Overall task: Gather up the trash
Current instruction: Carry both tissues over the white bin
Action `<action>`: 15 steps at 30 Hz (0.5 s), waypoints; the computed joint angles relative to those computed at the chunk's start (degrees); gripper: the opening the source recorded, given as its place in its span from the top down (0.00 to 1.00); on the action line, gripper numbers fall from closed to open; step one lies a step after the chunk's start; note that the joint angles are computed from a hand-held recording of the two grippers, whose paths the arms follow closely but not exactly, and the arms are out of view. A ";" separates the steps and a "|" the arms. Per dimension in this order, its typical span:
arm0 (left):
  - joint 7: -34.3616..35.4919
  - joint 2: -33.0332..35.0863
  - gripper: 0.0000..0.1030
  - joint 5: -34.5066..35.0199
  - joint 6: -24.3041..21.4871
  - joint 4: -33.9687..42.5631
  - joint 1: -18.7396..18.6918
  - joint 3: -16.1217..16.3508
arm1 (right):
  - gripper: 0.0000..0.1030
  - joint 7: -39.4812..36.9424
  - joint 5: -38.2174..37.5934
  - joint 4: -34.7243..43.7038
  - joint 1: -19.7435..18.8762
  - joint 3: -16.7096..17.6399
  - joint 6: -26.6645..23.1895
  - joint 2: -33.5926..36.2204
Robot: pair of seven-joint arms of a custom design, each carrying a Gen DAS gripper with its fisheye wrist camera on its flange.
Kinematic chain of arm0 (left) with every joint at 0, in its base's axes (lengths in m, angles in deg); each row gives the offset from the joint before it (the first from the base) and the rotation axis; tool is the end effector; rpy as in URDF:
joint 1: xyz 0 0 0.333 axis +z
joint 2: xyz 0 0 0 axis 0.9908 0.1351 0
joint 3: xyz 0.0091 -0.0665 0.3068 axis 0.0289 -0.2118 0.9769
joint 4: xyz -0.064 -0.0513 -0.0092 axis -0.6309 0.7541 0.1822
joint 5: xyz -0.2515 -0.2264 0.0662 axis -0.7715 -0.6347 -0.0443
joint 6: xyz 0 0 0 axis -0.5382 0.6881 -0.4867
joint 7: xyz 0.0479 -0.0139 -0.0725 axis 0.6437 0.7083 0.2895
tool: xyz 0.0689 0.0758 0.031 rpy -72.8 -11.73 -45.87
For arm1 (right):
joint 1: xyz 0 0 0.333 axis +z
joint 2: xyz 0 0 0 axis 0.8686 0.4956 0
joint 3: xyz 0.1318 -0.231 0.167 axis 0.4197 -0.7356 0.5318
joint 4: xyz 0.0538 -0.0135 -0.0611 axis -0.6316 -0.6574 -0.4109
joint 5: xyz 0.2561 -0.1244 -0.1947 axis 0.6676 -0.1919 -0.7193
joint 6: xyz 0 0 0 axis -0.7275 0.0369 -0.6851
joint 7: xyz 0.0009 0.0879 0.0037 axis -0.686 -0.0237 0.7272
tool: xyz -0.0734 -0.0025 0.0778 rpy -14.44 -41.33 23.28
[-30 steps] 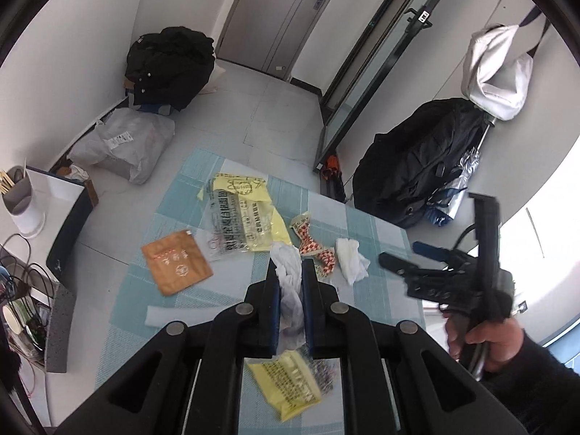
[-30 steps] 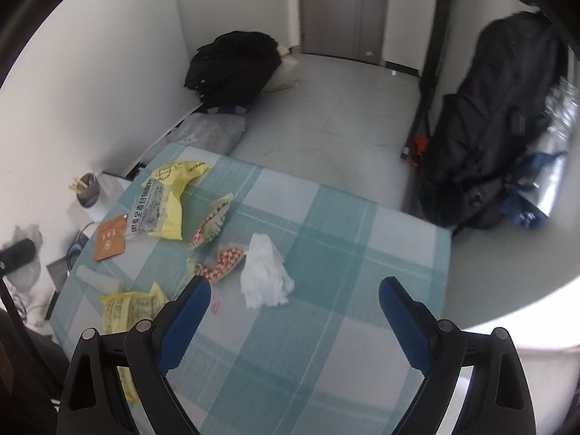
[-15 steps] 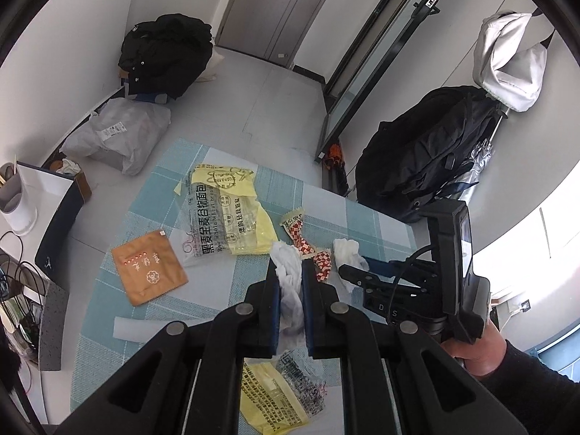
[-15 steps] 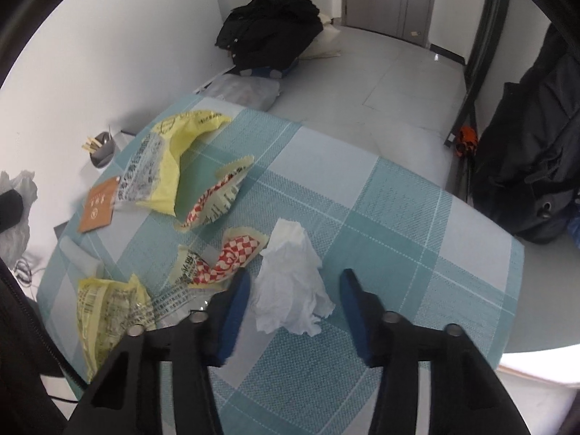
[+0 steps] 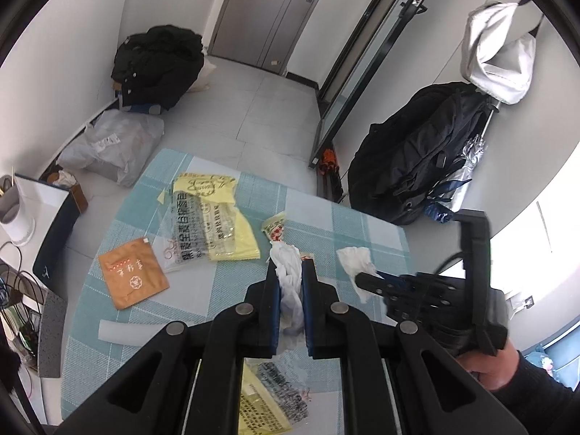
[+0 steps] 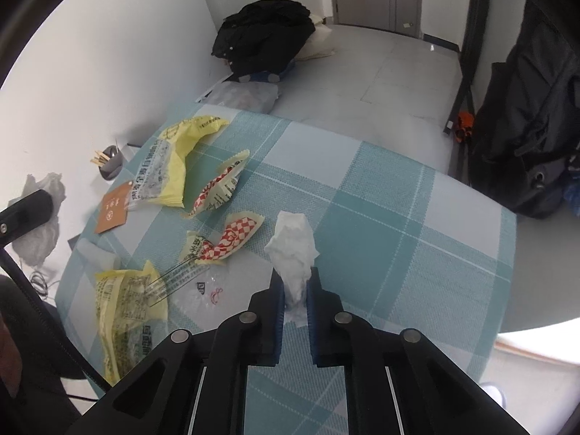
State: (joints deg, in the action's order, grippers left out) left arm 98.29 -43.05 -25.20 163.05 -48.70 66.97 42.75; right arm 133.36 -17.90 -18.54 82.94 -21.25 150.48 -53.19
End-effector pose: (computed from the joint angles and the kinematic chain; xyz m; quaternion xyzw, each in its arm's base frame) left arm 0.3272 -0.2292 0.6145 -0.7672 0.5137 -0.3496 0.1591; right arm 0.4977 0.2923 0.5420 -0.8719 0.3884 -0.0163 0.2977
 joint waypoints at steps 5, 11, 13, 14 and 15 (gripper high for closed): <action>-1.61 0.98 0.94 4.17 -2.47 3.45 0.94 -3.39 | 0.91 -2.53 4.55 -5.65 -0.63 -0.62 2.58 -6.78; -1.89 3.59 0.94 8.21 -7.32 10.21 -0.12 -6.25 | 0.91 -4.37 9.36 -11.29 -1.34 -2.99 3.22 -16.44; -2.17 4.80 0.93 9.18 -8.29 13.20 -0.64 -7.07 | 0.91 -5.74 10.79 -12.64 -1.61 -4.21 3.05 -19.82; -2.57 5.46 0.93 9.40 -8.23 14.56 -0.98 -7.36 | 0.91 -6.39 10.90 -13.31 -1.87 -4.71 3.18 -21.77; -2.82 5.86 0.94 9.54 -8.12 15.40 -1.34 -7.42 | 0.91 -6.86 11.18 -13.72 -2.01 -5.17 3.23 -23.13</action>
